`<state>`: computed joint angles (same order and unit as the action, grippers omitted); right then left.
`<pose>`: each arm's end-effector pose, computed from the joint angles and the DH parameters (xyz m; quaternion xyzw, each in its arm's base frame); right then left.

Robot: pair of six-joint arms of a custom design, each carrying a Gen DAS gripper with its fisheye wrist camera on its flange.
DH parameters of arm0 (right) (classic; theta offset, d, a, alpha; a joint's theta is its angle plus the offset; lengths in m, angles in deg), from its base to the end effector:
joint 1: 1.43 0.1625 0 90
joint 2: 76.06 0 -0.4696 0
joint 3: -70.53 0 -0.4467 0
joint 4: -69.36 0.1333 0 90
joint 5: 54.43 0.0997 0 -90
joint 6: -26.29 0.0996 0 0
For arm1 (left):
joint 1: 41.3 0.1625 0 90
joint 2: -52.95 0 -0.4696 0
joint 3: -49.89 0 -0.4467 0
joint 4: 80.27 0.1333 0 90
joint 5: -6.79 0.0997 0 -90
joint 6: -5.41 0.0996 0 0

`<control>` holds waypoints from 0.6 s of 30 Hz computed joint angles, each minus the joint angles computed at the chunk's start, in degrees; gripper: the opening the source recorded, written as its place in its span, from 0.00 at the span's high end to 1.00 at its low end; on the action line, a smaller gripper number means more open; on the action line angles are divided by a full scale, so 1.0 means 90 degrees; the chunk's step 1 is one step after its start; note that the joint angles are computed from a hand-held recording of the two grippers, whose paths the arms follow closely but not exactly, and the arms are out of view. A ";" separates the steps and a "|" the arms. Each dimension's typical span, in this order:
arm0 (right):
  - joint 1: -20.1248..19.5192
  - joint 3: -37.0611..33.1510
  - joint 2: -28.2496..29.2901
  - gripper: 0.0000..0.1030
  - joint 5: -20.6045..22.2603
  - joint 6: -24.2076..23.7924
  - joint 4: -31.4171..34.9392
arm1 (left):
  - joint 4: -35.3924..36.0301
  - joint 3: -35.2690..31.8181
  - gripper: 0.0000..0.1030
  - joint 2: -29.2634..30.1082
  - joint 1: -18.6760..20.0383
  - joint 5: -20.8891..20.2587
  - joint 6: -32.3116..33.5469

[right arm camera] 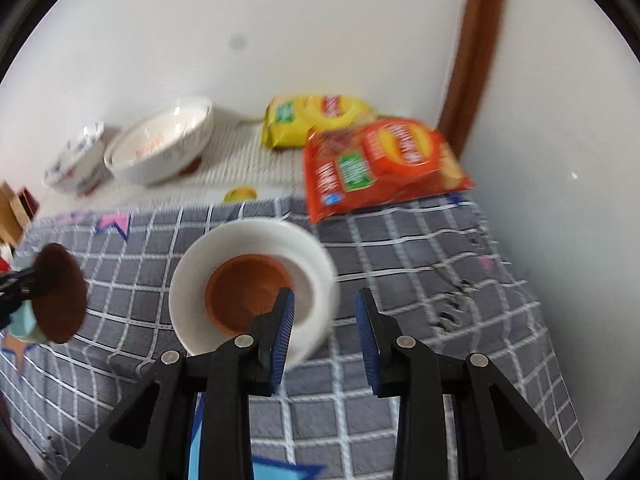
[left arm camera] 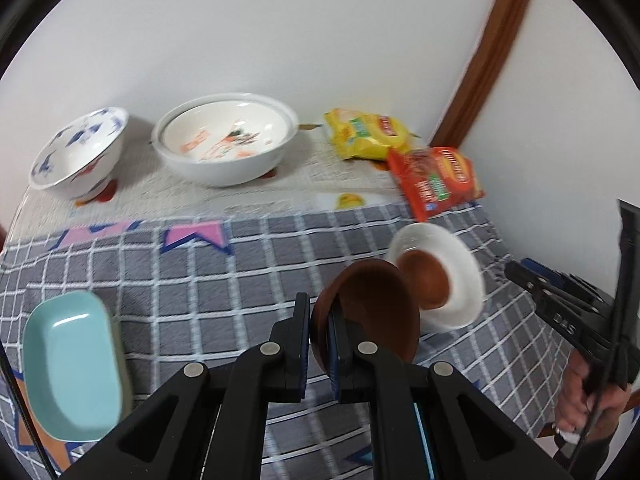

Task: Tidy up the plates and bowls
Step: 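Lower the held brown bowl into the white bowl with the left gripper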

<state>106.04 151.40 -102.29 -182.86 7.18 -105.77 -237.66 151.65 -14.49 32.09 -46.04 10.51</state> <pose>0.3098 -0.7467 -0.0109 0.2037 -0.8922 0.2437 0.3211 -0.0078 -0.7030 0.3322 0.0820 0.9095 -0.2990 0.2769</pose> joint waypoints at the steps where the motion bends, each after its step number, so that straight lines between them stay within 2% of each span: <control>1: -0.0013 0.0102 -0.0084 0.69 0.0028 0.0024 -0.0083 | -0.0009 -0.0042 0.92 0.0073 -0.0052 -0.0030 -0.0002; 10: -0.0158 0.1132 -0.0723 0.69 -0.0166 -0.0114 -0.0978 | 0.0108 -0.0516 0.92 0.0742 -0.0240 -0.0097 -0.0125; 18: -0.0304 0.1456 -0.0831 0.69 -0.0071 0.0048 -0.0955 | 0.0371 -0.0965 0.92 0.1270 -0.0150 -0.0142 -0.0298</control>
<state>103.30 164.51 -109.77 -183.49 7.61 -114.37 -234.32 142.96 -3.06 30.74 -47.31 7.83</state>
